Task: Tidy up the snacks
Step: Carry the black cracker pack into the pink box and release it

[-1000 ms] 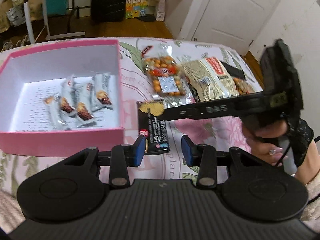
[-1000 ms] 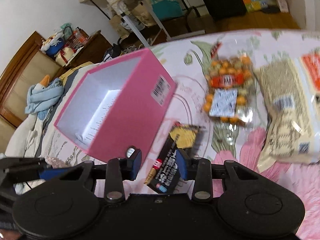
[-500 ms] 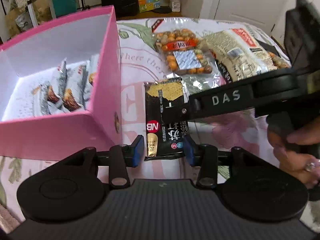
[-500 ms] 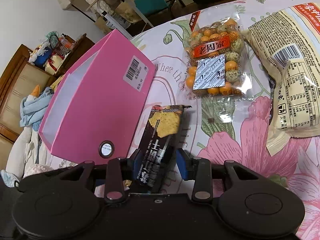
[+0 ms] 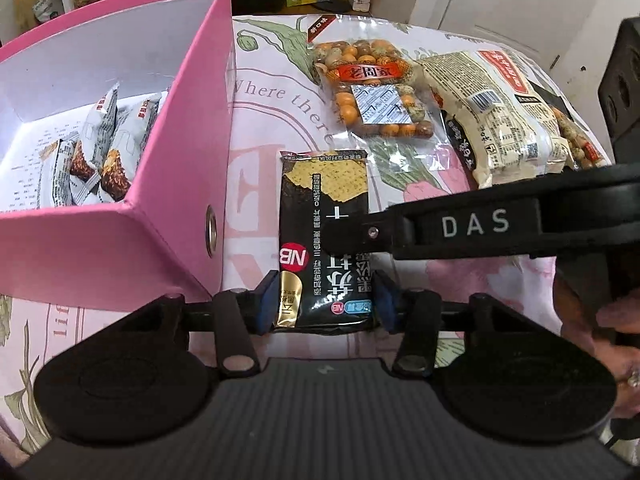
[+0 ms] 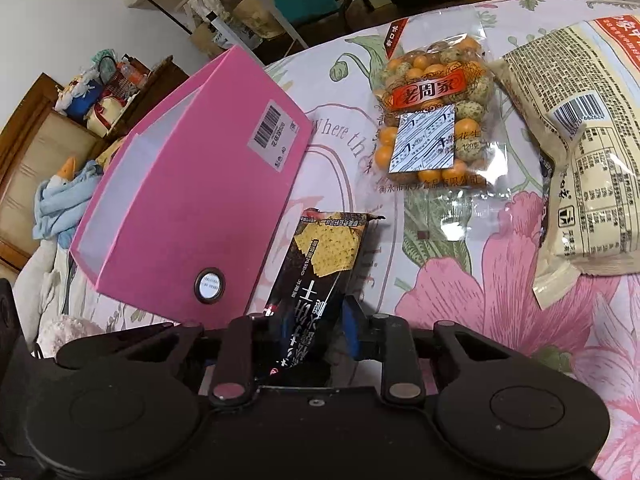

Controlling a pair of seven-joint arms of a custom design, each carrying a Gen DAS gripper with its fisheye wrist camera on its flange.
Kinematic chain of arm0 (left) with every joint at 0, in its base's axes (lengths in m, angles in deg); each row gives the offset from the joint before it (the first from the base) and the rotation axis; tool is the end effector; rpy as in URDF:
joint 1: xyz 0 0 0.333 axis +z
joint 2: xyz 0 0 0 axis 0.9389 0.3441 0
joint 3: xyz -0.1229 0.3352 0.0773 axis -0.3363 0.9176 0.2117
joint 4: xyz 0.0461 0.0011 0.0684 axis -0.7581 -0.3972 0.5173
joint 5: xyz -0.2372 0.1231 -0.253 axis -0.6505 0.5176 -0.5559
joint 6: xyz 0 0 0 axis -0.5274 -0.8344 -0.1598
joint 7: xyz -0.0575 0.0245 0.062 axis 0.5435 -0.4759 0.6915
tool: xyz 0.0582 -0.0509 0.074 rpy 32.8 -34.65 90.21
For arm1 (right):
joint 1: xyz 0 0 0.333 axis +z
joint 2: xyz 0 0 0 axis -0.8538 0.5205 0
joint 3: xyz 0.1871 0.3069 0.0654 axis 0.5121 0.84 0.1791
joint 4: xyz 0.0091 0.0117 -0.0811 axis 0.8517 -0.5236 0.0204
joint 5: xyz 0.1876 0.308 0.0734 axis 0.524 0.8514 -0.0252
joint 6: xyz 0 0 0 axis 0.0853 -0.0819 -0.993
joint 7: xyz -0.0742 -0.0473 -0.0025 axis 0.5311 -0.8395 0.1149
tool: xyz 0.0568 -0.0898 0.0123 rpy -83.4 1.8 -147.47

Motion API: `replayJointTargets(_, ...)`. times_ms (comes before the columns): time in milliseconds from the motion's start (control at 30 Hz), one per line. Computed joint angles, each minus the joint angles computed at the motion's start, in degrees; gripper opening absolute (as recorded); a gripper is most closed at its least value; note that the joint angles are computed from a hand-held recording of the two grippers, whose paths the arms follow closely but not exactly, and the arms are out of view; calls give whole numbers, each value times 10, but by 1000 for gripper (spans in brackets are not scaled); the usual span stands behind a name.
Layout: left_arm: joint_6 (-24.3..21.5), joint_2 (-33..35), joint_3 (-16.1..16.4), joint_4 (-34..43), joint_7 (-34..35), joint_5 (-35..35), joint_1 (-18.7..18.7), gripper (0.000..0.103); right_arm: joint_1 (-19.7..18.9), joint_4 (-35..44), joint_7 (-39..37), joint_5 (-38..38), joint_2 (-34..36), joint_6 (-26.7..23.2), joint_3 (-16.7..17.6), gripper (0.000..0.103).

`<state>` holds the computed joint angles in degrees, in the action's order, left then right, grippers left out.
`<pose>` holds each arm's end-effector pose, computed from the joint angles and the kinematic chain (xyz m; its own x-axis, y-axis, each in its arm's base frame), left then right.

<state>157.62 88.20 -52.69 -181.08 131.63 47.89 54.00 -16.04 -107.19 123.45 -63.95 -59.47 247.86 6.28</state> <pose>0.4746 -0.3384 0.4334 -0.4494 -0.8776 0.1672 -0.8042 0.3159 -0.5034 0.4555 0.4419 0.4116 0.0199 -0.8166 -0.5768 -0.8788 0.2609 -0.3995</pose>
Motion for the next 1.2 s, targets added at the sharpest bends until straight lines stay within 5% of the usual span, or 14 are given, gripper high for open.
replayJointTargets(167, -45, -19, -23, 6, 57, -70, 18, 47, 21, -10, 18, -7, -21, -20, -17, 36)
replayJointTargets(367, -94, -61, -1, 1, 93, -94, -10, 47, 94, -9, 103, -91, -51, -83, -92, 43)
replayJointTargets(467, -116, -84, 12, -5, 102, -96, -25, 47, 102, -8, 141, -134, -65, -105, -97, 45)
replayJointTargets(833, -197, -181, 69, -25, 185, -200, -57, 47, 80, 12, 222, -267, -110, -157, -50, 45)
replayJointTargets(1200, -182, -256, 114, -34, 214, -142, -55, 47, 13, 145, 171, -293, -76, -214, 29, 43)
